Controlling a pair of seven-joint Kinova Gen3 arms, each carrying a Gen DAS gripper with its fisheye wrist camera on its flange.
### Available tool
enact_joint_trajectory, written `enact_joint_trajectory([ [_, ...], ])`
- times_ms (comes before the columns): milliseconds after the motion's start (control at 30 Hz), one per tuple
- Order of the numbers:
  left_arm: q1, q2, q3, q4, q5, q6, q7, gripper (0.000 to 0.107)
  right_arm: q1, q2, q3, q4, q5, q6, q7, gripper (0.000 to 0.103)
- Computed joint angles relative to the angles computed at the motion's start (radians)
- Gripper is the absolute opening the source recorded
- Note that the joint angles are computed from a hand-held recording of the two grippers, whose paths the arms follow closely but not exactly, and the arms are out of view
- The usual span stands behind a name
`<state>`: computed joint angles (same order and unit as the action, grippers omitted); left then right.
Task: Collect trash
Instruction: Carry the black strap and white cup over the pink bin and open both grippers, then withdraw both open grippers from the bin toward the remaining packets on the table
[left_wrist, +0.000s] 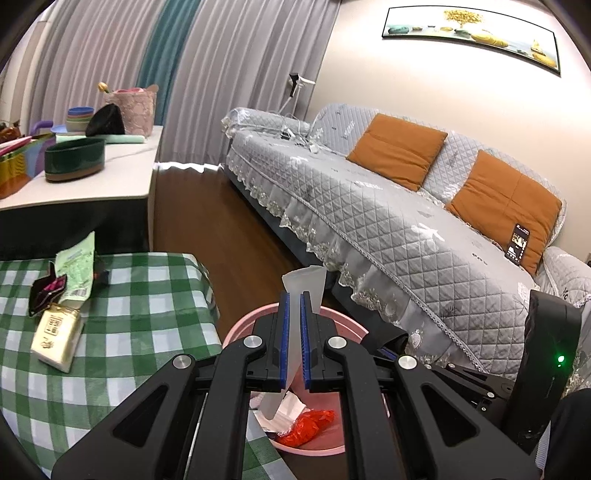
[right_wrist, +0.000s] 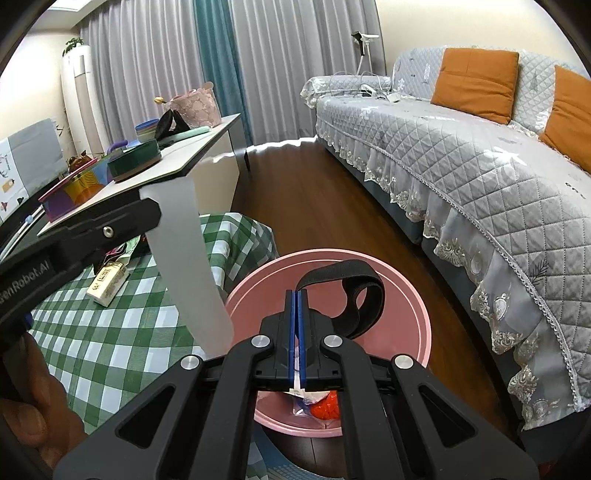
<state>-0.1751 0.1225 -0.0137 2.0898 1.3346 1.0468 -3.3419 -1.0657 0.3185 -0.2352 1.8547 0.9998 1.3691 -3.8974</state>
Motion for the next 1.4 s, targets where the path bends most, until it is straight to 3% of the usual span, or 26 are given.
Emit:
enact_joint_trajectory([
  [167,0.015,0.014,0.011,-0.009,-0.014,-0.019,0.021,0.006,0.008,-0.002,0.001,0.009,-0.004,-0.016,-0.004,0.002],
  [267,0.028,0.016,0.018,-0.016,-0.032,-0.05,0.049,0.009,0.02,-0.011,0.001,0.02,-0.008,-0.042,-0.005,0.008],
  [367,0.022,0.025,0.018,-0.02,-0.031,-0.047,0.061,0.033,0.029,-0.007,0.002,0.015,-0.029,-0.046,0.0,0.03],
  [400,0.02,0.022,0.017,-0.016,-0.026,-0.054,0.057,0.036,0.029,-0.007,0.004,0.015,-0.032,-0.046,-0.003,0.04],
  [433,0.02,0.022,0.017,-0.018,-0.028,-0.055,0.06,0.036,0.03,-0.009,0.005,0.017,-0.033,-0.048,-0.009,0.041],
  [800,0.001,0.008,0.006,-0.026,-0.045,-0.061,0.093,0.036,0.02,-0.009,0.006,-0.001,-0.039,-0.009,-0.023,0.042],
  [1133,-0.068,0.002,-0.033,-0.045,-0.064,-0.032,0.108,0.036,-0.01,0.024,0.011,-0.081,-0.007,0.042,0.013,0.042],
  [1400,-0.138,0.023,-0.058,-0.077,-0.071,-0.025,0.109,0.036,-0.018,0.064,0.037,-0.148,0.037,0.003,0.053,0.042],
])
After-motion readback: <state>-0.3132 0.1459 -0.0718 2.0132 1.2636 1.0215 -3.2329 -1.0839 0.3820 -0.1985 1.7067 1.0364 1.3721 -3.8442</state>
